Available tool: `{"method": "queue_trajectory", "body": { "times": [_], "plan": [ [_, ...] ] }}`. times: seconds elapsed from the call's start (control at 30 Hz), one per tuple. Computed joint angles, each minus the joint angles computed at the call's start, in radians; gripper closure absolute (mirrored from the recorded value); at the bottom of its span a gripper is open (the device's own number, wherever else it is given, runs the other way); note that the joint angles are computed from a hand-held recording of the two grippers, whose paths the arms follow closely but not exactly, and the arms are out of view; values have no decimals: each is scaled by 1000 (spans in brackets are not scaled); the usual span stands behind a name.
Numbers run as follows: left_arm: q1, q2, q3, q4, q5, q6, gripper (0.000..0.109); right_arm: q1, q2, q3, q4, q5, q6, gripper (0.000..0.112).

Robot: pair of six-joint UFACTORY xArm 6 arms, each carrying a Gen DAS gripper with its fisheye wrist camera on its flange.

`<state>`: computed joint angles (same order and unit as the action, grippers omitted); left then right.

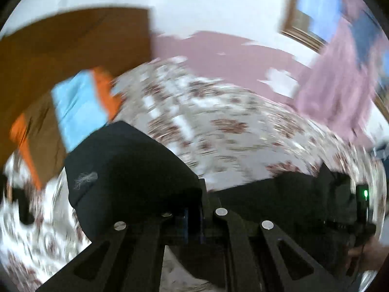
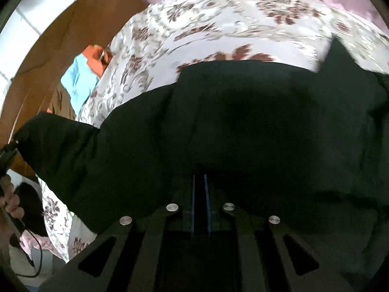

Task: Fold large clothes

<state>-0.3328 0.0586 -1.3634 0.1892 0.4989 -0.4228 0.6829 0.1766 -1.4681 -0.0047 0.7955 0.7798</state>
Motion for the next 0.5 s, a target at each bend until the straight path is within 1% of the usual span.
{"method": "queue_trajectory", "body": {
  "times": [0.23,0.3,0.37,0.43,0.5],
  "plan": [
    [-189,132,-149,-6,40,127,103,-85,-329,357,-2,-2,69,104],
    [-243,175,-184,-9,53,160,103,-119,-406,428,0,9,81,104],
    [-293,216,-207,15,71,179,103,-148,-486,498,-1,30,91,104],
    [-336,250,-220,-4,89,198,103,-176,-583,579,2,54,100,104],
    [-373,268,-219,-9,99,211,103,-197,-650,636,6,73,106,104]
  ]
}}
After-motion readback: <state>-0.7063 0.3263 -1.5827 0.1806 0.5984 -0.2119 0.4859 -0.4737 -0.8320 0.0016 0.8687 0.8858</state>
